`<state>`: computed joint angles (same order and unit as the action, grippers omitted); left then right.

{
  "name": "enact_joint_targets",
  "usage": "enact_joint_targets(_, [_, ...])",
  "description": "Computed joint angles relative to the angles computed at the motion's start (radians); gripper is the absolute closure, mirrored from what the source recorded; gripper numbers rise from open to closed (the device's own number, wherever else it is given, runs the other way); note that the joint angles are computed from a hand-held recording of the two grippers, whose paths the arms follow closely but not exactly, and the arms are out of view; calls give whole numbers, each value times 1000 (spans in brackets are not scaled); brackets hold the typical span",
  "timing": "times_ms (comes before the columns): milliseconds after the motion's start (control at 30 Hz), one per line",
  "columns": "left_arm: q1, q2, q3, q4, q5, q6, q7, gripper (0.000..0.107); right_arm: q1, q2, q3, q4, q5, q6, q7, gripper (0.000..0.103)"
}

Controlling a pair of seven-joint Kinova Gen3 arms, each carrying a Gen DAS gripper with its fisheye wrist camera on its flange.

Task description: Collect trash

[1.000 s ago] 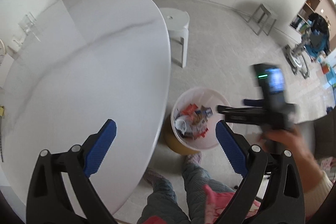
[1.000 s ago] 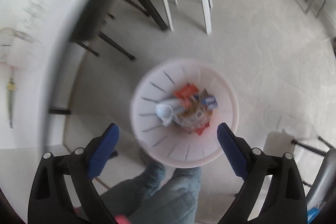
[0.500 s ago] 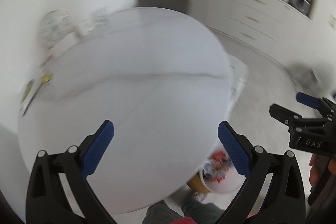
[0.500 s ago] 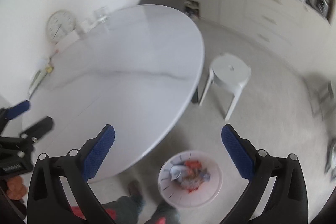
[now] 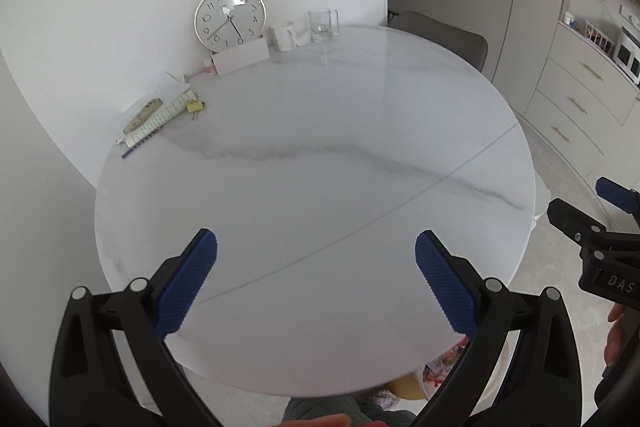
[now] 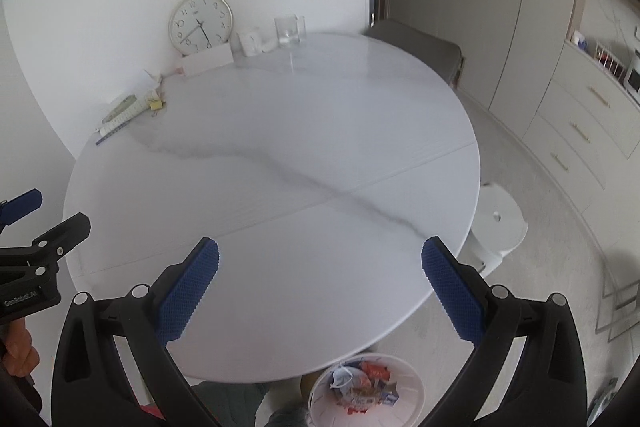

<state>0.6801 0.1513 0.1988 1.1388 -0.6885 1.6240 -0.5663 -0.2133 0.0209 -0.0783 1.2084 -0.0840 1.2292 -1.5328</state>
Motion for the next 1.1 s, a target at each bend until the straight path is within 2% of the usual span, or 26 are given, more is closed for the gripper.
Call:
enact_joint_targets(167, [-38, -9, -17, -38, -21, -26, -68, 12, -51, 18, -27, -87, 100, 4, -89, 2])
enact_joint_targets(333, [-90, -13, -39, -101, -54, -76, -159, 12, -120, 60, -43, -235, 218, 20, -163, 2])
enact_joint_targets(567, [-131, -3, -74, -201, -80, -151, -258, 12, -187, 96, -32, -398, 276, 6, -237, 2])
enact_joint_targets(800, [-173, 15, -96, -252, -4, -176, -316, 12, -212, 115, -20, -414, 289, 33, -301, 2])
enact_joint_targets(967, [-191, 8, -104, -212, 53, -198, -320, 12, -196, 139, -10, -407, 251, 83, -320, 2])
enact_joint_targets(1100, [-201, 8, -102, -201, 74, -206, -323, 12, -194, 137, -5, -390, 255, 87, -331, 2])
